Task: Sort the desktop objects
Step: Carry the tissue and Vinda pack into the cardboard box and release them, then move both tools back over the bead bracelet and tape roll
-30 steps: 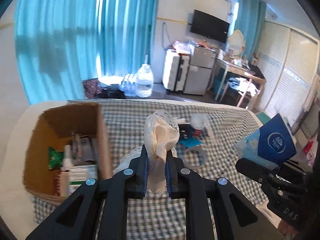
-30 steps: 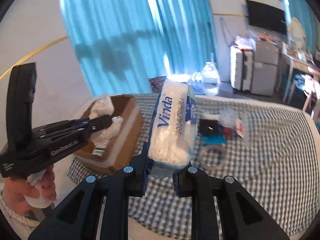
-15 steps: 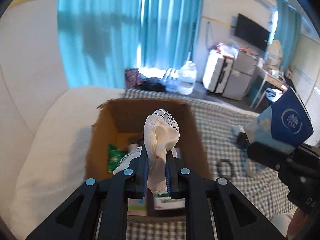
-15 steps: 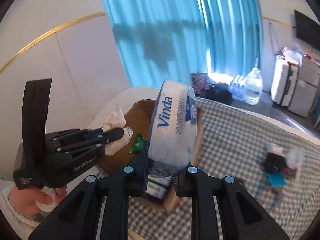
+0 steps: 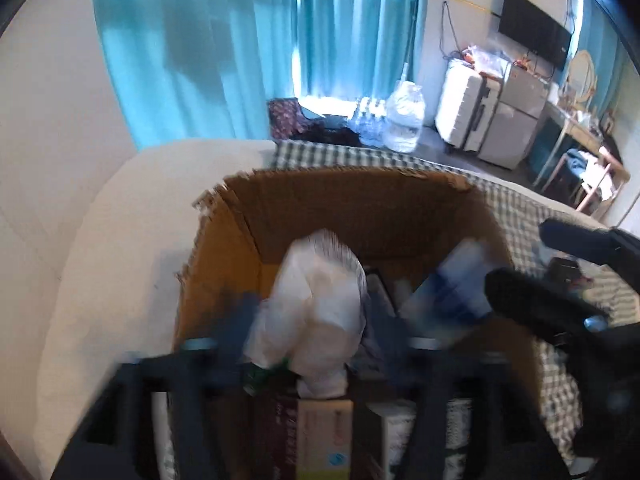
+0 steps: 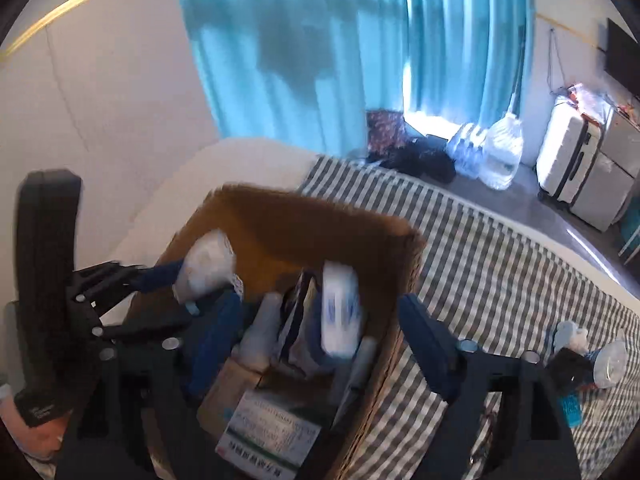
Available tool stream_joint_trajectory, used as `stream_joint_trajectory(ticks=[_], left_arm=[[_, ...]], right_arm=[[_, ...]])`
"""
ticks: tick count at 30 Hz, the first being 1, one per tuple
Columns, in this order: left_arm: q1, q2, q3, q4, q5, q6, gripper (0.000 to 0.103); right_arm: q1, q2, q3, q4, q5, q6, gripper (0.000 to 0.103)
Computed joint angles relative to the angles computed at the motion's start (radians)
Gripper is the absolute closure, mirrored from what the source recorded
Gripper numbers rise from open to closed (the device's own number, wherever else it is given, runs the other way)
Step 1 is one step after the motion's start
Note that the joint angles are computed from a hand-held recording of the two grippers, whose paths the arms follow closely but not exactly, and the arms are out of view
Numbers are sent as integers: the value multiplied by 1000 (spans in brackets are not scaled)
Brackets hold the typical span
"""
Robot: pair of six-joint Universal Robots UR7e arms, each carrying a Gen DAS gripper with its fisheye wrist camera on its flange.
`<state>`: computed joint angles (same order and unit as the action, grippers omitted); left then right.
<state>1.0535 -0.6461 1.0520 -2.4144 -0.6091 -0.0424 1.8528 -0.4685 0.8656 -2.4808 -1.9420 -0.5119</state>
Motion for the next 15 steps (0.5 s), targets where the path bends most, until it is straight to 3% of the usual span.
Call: stream_joint_trajectory(ticks=[1,7,15], left_arm=[[-4,5,7,-40,31,20,18],[-21,-44,76,-13,59,-60,18],[-118,-147,278,-54,56,-105,17]], right_arm=[[-6,-4,-5,8,27,15,21],[-21,-53,38,-9,47,74,21],[-53,-315,363,-228,-2,89,21]])
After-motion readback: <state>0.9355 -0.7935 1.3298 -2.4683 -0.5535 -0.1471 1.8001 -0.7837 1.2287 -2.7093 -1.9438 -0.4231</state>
